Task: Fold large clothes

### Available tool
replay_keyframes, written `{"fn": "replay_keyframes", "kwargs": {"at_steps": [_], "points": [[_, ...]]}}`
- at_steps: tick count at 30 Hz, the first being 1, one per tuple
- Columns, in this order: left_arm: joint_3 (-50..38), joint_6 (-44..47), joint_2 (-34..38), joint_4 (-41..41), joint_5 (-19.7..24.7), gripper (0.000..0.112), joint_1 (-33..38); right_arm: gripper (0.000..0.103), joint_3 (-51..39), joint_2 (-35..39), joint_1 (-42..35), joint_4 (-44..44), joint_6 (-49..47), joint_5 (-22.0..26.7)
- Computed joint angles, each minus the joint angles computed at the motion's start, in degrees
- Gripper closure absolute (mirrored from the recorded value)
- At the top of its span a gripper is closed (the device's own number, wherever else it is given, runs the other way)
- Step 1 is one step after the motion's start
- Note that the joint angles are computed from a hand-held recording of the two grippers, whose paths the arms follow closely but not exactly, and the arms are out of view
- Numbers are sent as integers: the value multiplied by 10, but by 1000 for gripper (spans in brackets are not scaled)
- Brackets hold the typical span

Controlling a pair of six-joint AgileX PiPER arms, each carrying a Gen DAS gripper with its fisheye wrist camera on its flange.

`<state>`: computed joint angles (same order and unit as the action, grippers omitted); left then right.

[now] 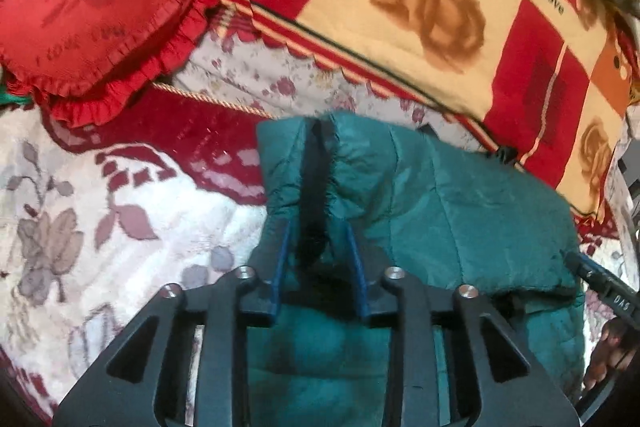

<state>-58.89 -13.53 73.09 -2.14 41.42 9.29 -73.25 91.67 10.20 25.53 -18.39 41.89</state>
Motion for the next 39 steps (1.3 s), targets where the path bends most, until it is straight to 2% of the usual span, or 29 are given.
{"fn": "replay_keyframes", "kwargs": {"at_steps": [2,4,7,10,15,16,18,20,23,26,29,31,33,34,35,37,39], "points": [[1,-27,-20,16,-11,57,-6,39,-7,-13,-10,-13,2,-4],[2,-51,-32,28,-34,49,-15,39,-30,-4,-3,-45,28,0],[-11,-104,-18,91,-40,49,-53,39,-61,28,24,-96,76,-1],[-29,-172,35,180,-27,49,-102,39,-70,66,43,-113,100,-15],[-31,-177,108,189,-31,48,-106,38,-64,115,80,-182,170,-74],[-26,-180,115,191,-38,45,-106,38,-64,127,87,-197,185,-84],[-13,-207,121,219,-58,40,-113,38,-72,142,95,-229,207,-83],[-17,-211,127,228,-50,40,-118,38,-90,151,98,-242,210,-63],[-20,-193,129,214,-48,40,-113,38,-97,130,85,-224,186,-33],[-19,-159,126,179,-54,40,-98,38,-49,69,66,-217,169,-50],[-20,-152,128,172,-58,39,-94,38,-6,32,47,-250,179,-58],[-19,-149,127,171,-59,35,-93,38,6,43,36,-271,176,-49],[-16,-149,130,172,-67,30,-92,35,17,61,34,-298,189,-62],[-16,-156,132,179,-67,30,-95,30,19,70,25,-286,183,-68],[-17,-165,131,193,-64,30,-100,29,20,70,16,-264,175,-65],[-18,-164,132,192,-63,30,-99,30,8,64,5,-240,177,-43],[-15,-151,131,177,-67,30,-92,31,17,32,6,-238,200,-43]]}}
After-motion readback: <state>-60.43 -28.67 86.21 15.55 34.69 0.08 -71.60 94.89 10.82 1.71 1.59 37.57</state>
